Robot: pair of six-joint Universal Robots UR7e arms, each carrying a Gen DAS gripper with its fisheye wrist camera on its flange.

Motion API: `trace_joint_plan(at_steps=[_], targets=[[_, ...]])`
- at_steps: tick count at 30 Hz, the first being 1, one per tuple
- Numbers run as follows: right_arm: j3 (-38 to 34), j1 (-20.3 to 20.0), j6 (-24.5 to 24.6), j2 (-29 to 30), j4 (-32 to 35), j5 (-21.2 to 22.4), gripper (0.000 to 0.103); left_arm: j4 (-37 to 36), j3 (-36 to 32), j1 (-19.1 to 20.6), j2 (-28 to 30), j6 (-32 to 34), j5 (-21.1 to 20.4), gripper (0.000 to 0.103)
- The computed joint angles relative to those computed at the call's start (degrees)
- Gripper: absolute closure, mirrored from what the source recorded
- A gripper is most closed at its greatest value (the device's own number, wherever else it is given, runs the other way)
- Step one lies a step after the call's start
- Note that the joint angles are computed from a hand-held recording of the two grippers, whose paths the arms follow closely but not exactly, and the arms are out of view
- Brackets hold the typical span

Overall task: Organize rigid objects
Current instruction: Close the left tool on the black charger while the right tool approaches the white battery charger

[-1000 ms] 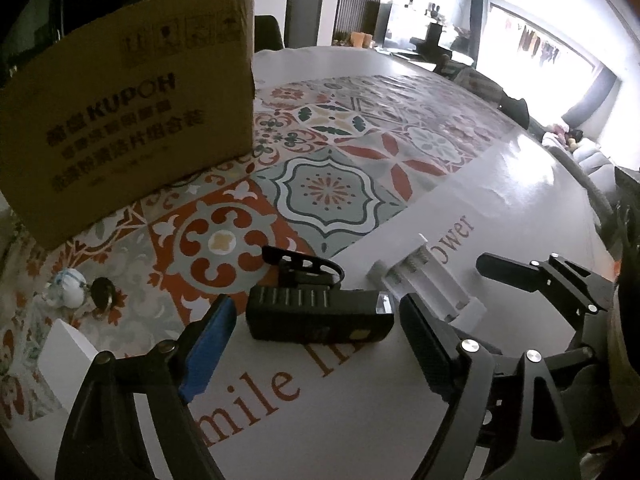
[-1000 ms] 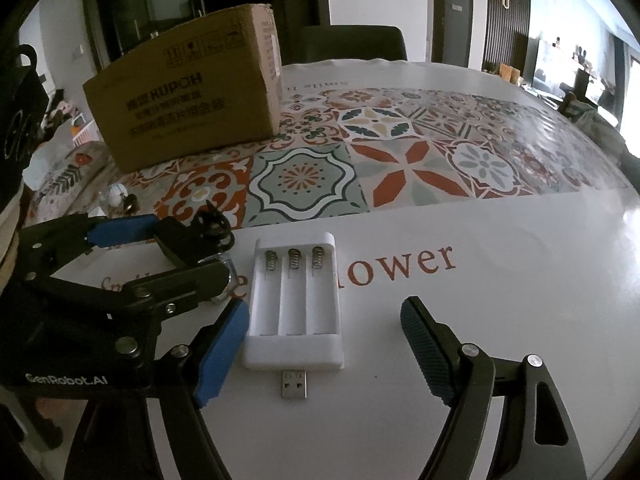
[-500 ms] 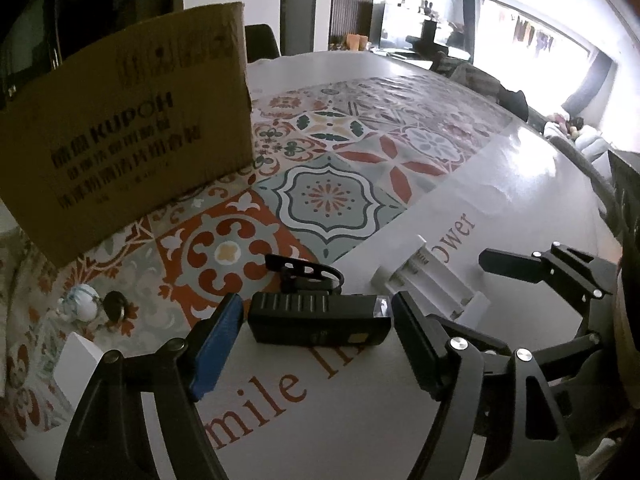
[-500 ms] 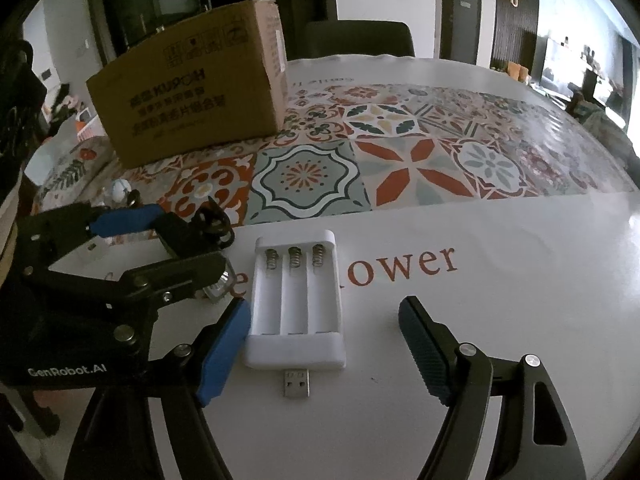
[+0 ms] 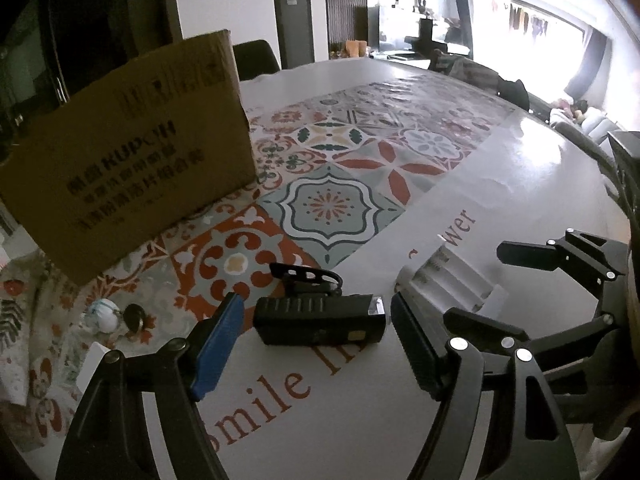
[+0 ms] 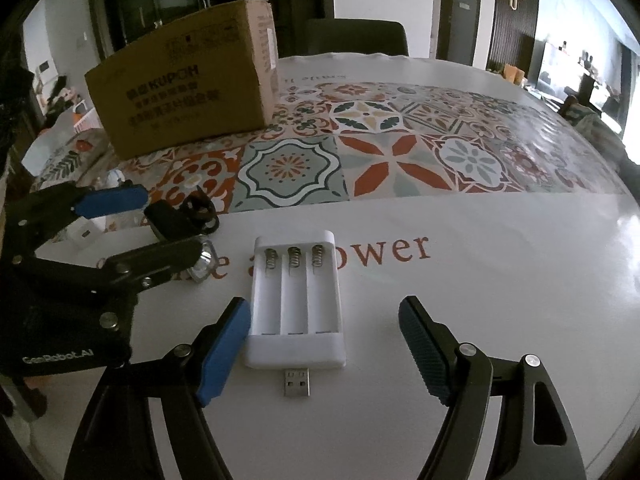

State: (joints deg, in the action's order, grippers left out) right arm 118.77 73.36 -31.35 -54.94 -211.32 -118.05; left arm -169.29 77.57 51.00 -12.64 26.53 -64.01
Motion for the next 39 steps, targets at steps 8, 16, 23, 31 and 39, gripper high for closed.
trace_joint_plan(at_steps=[8,16,23,31,39], targets=[[0.3,-0.48,0.64,-0.29,0.05,1.1,0.026,-1.1,0.23,-0.23,0.08,0.68,0.75,0.028],[0.35,-0.72,1.12,-0.39,0.09,1.8,0.026,-2.21,0.75,-0.38,0.04,2.1,1.65,0.03],[0.33,-1.0,2.68,-0.64,0.55,2.47,0.026,-2.15,0.17,-0.23,0.43,2.14,1.15,0.03],[0.56,-1.18,2.45,-0.96,-0.06,2.28,0.032,0.38,-1.12,-0.01,1.01,0.75,0.52,0.031],[0.44,-1.57,2.86,-1.1,0.36,3.25,0.033,2.17,-2.75,0.46,2.1,-1.85,-0.19,0.031]])
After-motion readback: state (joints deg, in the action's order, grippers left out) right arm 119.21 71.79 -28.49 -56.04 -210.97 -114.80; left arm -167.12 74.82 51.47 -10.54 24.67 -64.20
